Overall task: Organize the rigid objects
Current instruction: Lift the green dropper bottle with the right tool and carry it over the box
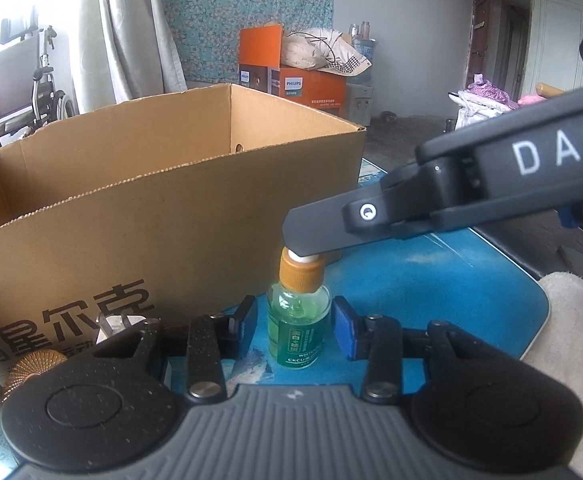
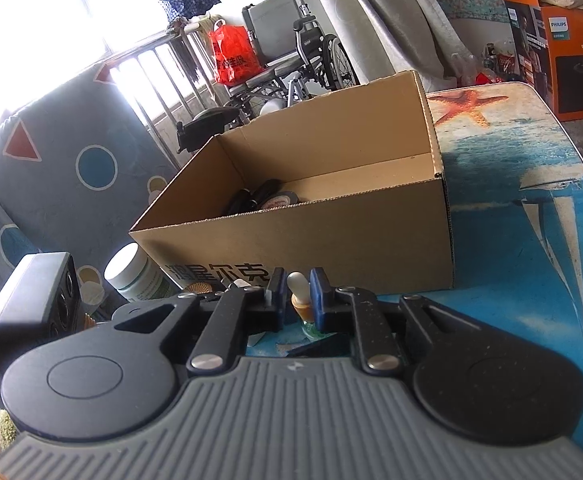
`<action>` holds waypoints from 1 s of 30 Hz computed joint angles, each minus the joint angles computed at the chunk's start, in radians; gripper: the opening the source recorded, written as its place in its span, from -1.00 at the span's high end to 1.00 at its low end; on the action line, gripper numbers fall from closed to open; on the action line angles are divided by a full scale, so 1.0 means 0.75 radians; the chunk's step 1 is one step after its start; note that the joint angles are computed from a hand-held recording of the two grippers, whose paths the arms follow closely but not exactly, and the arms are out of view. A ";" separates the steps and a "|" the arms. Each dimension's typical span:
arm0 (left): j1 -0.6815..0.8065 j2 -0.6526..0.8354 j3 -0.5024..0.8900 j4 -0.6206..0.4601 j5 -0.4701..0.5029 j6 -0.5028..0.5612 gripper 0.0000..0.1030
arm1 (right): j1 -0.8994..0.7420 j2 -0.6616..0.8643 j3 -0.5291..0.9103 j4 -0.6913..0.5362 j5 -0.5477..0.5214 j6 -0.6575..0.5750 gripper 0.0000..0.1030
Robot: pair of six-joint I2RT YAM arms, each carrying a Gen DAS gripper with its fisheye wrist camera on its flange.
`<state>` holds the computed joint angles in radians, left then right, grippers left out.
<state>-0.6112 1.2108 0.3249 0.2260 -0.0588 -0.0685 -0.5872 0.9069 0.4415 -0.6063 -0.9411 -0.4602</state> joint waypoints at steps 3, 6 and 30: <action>-0.005 0.071 0.003 0.062 -0.005 0.009 0.27 | 0.042 -0.012 -0.007 0.034 0.044 0.033 0.70; -0.015 0.129 0.006 0.115 -0.025 0.015 0.35 | 0.085 -0.004 -0.003 0.061 0.088 0.052 0.61; 0.299 -0.115 0.584 -0.534 0.177 0.061 0.35 | 0.322 0.072 0.578 -0.048 0.024 0.183 0.62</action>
